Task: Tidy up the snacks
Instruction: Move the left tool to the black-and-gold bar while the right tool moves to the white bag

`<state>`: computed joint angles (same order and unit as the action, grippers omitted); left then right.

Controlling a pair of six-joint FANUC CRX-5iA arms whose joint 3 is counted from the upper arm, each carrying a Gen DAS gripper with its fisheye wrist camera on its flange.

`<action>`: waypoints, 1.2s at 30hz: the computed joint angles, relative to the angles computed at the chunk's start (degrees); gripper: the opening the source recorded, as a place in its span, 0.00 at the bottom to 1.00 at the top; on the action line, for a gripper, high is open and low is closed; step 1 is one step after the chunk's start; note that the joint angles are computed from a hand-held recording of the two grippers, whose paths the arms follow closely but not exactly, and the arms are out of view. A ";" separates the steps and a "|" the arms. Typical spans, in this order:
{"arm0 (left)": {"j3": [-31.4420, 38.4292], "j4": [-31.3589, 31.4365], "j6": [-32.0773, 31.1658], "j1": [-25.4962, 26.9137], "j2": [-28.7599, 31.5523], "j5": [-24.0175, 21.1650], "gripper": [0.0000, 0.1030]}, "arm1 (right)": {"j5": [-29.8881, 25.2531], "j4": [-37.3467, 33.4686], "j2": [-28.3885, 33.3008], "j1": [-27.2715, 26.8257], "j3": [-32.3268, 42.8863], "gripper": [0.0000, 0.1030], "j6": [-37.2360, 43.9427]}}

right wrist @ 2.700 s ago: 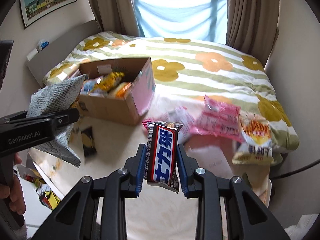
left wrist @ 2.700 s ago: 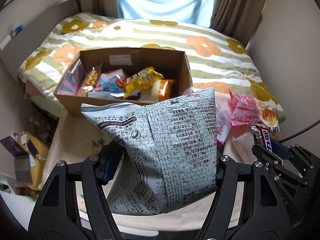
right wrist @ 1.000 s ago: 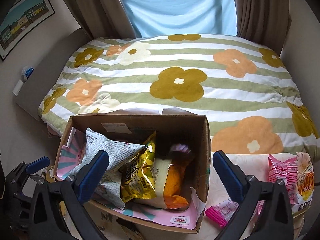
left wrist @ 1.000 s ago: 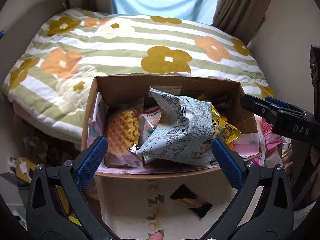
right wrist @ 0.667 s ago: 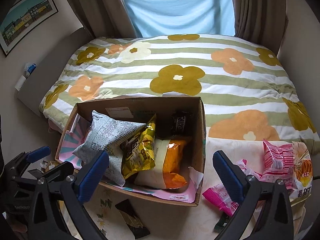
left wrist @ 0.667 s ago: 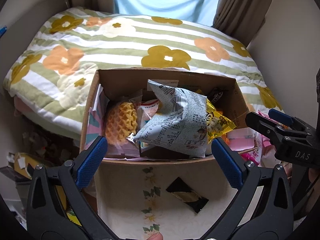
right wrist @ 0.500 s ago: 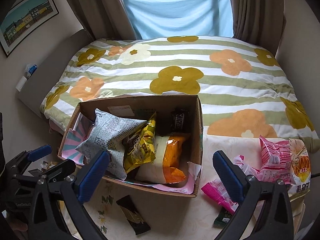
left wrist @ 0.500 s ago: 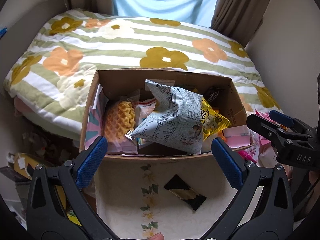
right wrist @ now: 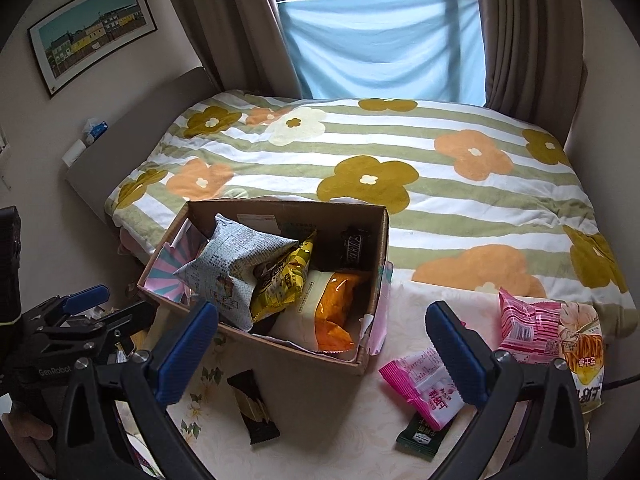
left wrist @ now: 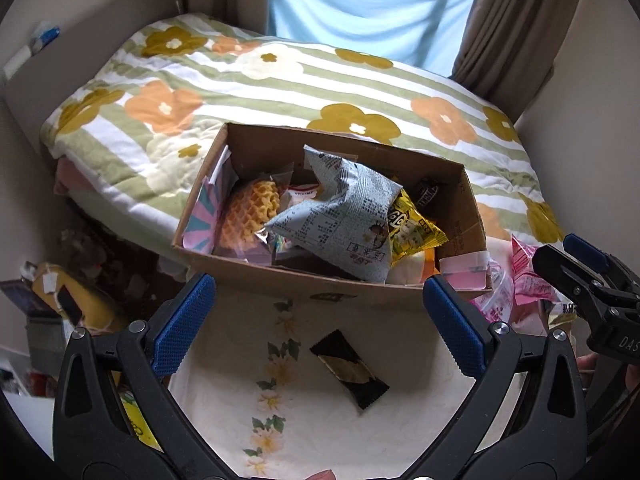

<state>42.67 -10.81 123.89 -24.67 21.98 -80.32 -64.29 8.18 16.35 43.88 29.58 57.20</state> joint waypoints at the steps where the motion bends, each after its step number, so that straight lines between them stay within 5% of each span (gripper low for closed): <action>1: -0.07 -0.58 1.31 -0.61 -0.05 -0.45 1.00 | 0.17 -0.71 -0.69 -0.28 -0.69 1.00 1.10; 8: -2.17 -3.23 11.39 -4.70 0.07 -2.90 1.00 | -1.05 -5.46 -4.74 -2.58 -5.18 1.00 9.34; 14: -4.43 -4.90 18.66 -8.00 1.00 -3.98 1.00 | 1.70 -2.88 -9.40 -2.32 -14.58 1.00 12.16; 25: -11.02 -6.90 26.76 -11.40 2.58 0.95 0.99 | 8.18 -4.36 -13.11 -3.24 -27.31 1.00 9.82; 36: -13.18 -8.66 30.10 -11.78 4.49 3.96 0.74 | 13.35 -2.35 -14.40 -3.11 -33.48 1.00 3.89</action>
